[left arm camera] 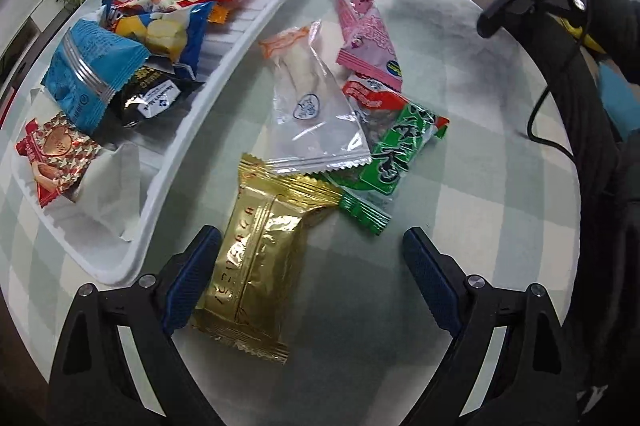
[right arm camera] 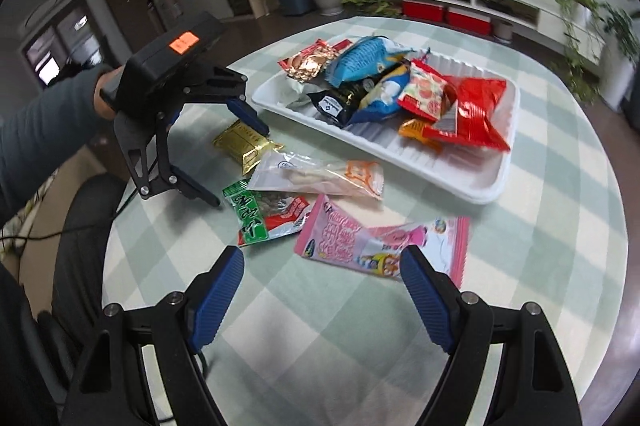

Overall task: Organize snacks
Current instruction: 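Grasp the gold packet with the left tool while the right tool grasps the pink stick packet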

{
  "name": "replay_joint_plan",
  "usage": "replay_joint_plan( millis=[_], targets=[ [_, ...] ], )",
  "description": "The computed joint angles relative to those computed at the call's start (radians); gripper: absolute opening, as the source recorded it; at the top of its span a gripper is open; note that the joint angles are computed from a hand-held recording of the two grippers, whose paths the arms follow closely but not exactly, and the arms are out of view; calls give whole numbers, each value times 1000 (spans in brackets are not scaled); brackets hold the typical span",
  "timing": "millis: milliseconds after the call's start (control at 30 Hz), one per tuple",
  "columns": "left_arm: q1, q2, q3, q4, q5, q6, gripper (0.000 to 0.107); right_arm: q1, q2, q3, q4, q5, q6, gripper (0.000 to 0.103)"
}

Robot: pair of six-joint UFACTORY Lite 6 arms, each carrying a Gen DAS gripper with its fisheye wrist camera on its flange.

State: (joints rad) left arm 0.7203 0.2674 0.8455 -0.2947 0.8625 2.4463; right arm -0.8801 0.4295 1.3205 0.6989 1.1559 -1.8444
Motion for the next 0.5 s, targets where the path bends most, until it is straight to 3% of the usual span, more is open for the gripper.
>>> replay_joint_plan(
  millis=[300,433,500],
  targets=[
    [25,8,19,-51,-37,49,91,107,77,120,-131,-67,-56,83],
    [29,55,68,-77,-20,56,77,153,81,123,-172,-102,-118,83],
    [43,66,75,-68,-15,67,76,173,69,109,-188,-131,-158,83]
  ],
)
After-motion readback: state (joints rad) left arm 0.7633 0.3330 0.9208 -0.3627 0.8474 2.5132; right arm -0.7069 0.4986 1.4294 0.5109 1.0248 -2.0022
